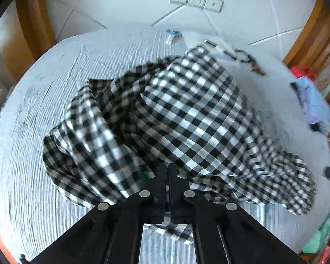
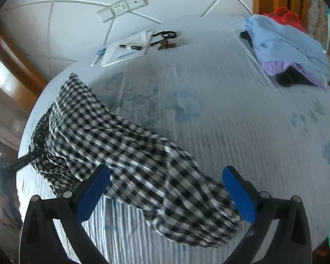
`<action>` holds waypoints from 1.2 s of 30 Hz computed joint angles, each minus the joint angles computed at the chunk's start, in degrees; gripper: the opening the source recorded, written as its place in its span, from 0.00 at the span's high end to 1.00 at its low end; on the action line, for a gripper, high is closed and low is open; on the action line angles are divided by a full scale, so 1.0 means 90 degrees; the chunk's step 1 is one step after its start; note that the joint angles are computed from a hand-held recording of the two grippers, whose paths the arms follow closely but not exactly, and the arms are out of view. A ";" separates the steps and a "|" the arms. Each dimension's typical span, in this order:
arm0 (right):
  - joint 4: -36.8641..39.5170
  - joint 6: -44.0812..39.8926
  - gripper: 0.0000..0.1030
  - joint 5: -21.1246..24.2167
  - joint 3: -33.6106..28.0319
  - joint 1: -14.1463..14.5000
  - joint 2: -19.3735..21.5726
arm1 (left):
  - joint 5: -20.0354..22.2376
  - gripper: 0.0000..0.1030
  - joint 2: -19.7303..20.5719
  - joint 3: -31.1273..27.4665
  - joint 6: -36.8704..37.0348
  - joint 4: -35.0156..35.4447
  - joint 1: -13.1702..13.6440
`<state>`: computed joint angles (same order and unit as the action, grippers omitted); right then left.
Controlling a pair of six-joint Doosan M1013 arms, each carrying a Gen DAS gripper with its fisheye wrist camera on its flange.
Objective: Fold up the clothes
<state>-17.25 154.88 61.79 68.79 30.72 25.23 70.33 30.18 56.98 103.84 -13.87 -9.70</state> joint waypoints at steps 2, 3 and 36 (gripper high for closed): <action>-0.0004 -0.0012 0.00 0.0110 -0.0080 0.0014 0.0072 | 0.0173 0.64 -0.0023 -0.0010 0.0240 -0.0340 0.0055; -0.0022 0.0075 0.00 0.0147 -0.0055 0.0018 0.0065 | 0.0207 0.51 -0.0053 0.0034 0.0335 -0.0491 0.0048; 0.0064 0.0888 0.00 -0.0966 0.1541 -0.0151 -0.0811 | -0.0668 0.99 -0.0265 0.0818 -0.0097 0.0672 -0.1107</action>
<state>-16.68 162.87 53.10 82.66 29.36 17.93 64.32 27.79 64.35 102.97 -7.83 -19.66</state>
